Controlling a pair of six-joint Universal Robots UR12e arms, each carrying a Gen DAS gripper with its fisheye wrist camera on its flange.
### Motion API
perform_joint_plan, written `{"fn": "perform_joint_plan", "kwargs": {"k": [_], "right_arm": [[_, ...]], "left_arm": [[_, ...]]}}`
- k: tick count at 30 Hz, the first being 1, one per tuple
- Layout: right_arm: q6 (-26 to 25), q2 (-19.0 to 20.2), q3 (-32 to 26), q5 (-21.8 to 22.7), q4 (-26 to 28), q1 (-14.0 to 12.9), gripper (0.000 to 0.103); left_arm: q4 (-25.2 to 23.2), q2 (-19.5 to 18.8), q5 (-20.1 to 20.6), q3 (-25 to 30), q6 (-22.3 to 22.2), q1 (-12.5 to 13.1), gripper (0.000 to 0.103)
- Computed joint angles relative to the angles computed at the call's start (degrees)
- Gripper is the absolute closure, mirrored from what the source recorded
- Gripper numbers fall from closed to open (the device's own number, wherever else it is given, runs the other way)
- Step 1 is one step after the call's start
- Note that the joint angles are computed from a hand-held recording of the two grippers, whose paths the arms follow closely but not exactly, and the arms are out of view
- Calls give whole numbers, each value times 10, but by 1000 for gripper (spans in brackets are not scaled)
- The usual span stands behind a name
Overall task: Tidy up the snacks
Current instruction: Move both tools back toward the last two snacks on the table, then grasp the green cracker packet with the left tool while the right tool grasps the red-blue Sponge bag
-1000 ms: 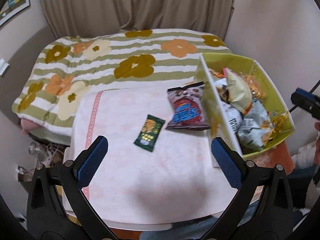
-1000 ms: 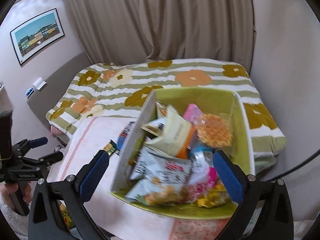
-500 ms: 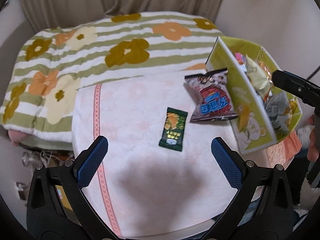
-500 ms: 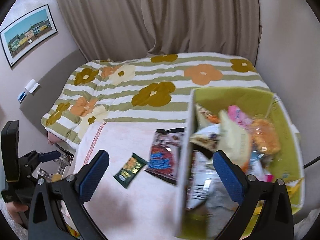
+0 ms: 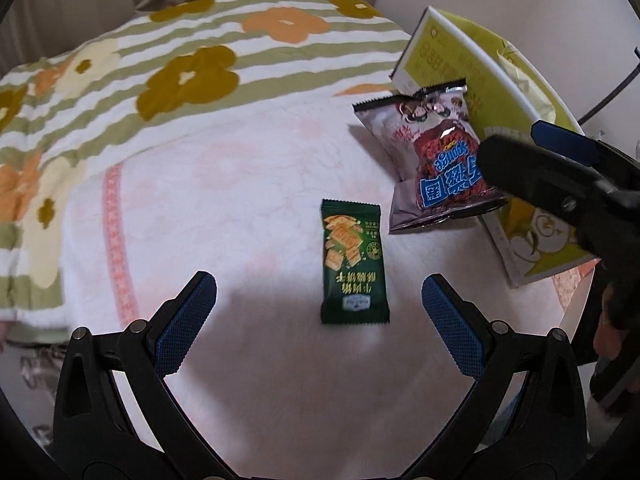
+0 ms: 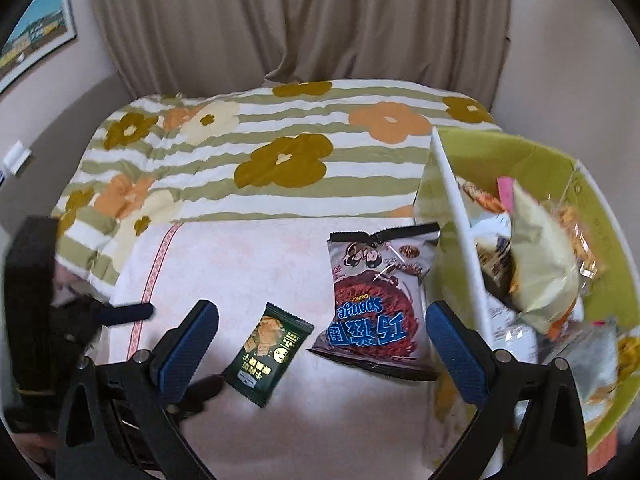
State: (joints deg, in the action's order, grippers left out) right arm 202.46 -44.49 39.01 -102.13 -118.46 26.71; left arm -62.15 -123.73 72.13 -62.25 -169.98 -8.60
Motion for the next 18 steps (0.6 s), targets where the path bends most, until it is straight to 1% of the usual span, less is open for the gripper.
{"fn": "perform_joint_plan", "kwargs": {"k": [3, 6, 8, 9, 11, 14, 18], "right_arm": [[0, 8, -10, -56, 17, 8, 0], [-19, 17, -18, -113, 33, 17, 0], [-29, 17, -13, -131, 27, 19, 0], [-31, 16, -10, -134, 26, 19, 0], [-38, 14, -6, -137, 23, 19, 0], [-49, 14, -3, -139, 20, 20, 0], [-57, 16, -3, -122, 10, 19, 0]], "left_arm": [[19, -9, -1, -7, -4, -5, 1], [37, -17, 20, -11, 3, -13, 2], [46, -24, 40, -10, 8, -19, 2], [49, -26, 44, -9, 10, -21, 3], [51, -32, 68, -4, 14, -26, 4], [57, -37, 83, 0, 20, -27, 4], [47, -46, 102, 18, 14, -23, 4]]}}
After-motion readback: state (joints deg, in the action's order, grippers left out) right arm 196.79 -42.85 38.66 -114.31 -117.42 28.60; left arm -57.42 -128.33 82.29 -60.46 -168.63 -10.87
